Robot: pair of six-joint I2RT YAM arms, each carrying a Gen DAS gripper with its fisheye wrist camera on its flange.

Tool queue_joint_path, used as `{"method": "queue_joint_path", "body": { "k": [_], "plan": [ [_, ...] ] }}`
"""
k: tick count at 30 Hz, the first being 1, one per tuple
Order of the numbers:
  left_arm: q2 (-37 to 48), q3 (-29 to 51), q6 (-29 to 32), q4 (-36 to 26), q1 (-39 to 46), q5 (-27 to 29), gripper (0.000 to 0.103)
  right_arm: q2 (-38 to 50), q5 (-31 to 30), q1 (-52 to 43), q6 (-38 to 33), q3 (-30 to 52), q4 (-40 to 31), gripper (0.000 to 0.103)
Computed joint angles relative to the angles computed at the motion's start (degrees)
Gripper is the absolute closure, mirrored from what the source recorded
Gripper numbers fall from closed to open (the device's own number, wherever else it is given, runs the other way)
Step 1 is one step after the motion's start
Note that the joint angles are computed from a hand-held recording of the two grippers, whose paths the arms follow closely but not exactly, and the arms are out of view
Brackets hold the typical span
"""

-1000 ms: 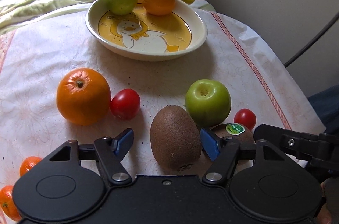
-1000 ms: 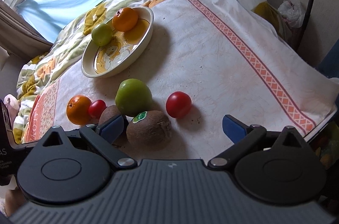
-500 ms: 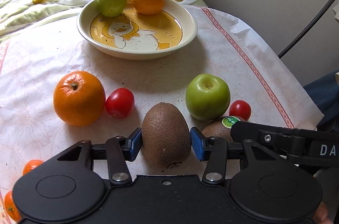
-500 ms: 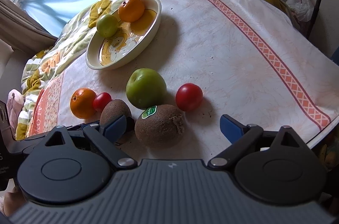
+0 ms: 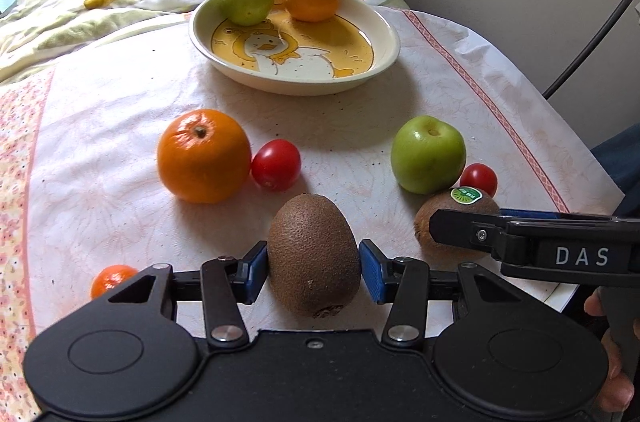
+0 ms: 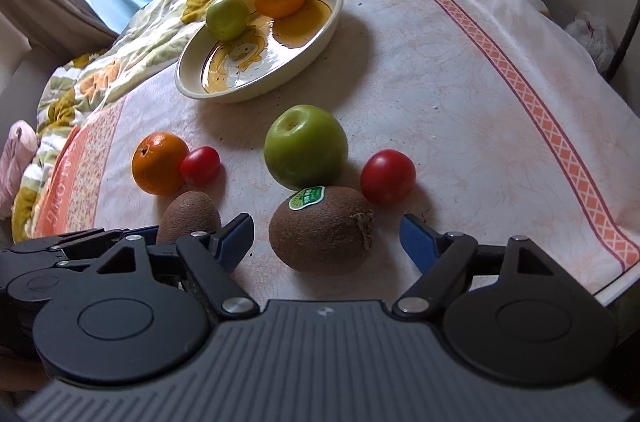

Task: Organize fruits
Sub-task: 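Grasp a brown kiwi with the left tool while the right tool grasps the stickered kiwi, then lower both kiwis into the duck bowl and open both tools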

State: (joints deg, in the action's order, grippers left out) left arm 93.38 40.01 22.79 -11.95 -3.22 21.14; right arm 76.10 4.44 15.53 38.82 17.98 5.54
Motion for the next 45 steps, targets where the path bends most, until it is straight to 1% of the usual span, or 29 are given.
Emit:
{"method": "queue_joint_path", "body": {
  "k": [5,7,9,10,11,16,19,22,31,34,38,41,45],
  "plan": [
    [-0.9,-0.8,0.8,-0.1,1.9,0.0,0.05,2.7,3.8,3.1,-2.1,2.0,0.0,0.009],
    [-1.3,-1.1,0.8,0.0,2.6,0.1,0.05,4.6,5.1,3.9,-2.8,3.1,-0.1,0.012],
    [-2.0,-1.7,1.0,0.1,3.4,0.1,0.05,6.1,6.1,4.9,-3.6,4.0,-0.4,0.02],
    [-2.2,-1.9,1.1,0.1,3.7,0.0,0.05,6.8,6.4,5.3,-3.8,4.3,-0.5,0.021],
    [-2.4,-2.0,1.2,0.1,4.1,-0.1,0.05,7.4,7.4,6.0,-3.9,4.6,-0.7,0.024],
    [-3.6,-2.5,1.8,-0.6,6.0,0.5,0.05,7.6,10.4,8.4,-4.4,4.9,-1.6,0.026],
    [-5.0,-2.9,2.1,-1.6,7.1,1.2,0.05,6.0,9.8,8.5,-3.6,4.2,-1.9,0.026],
    [-6.7,-3.1,1.9,-2.5,7.7,1.7,0.05,3.4,10.3,9.0,-3.1,4.0,-3.6,0.028],
    [-13.8,-1.5,0.4,-8.6,9.3,4.3,0.05,-8.0,11.3,10.2,-2.9,6.2,-14.0,0.028],
    [-16.2,-0.4,-0.4,-10.6,9.7,5.0,0.05,-11.6,11.1,9.9,-3.2,7.7,-17.1,0.028],
    [-17.0,2.2,-2.5,-11.4,8.7,4.8,0.05,-14.7,9.2,7.1,-6.0,10.3,-19.7,0.028],
    [-16.1,4.9,-5.2,-10.7,7.2,3.8,0.05,-14.4,6.5,3.2,-9.4,12.7,-19.5,0.028],
    [-13.6,9.1,-8.4,-9.4,4.8,2.2,0.05,-11.3,1.7,-3.0,-14.0,16.5,-17.6,0.028]
  ]
}}
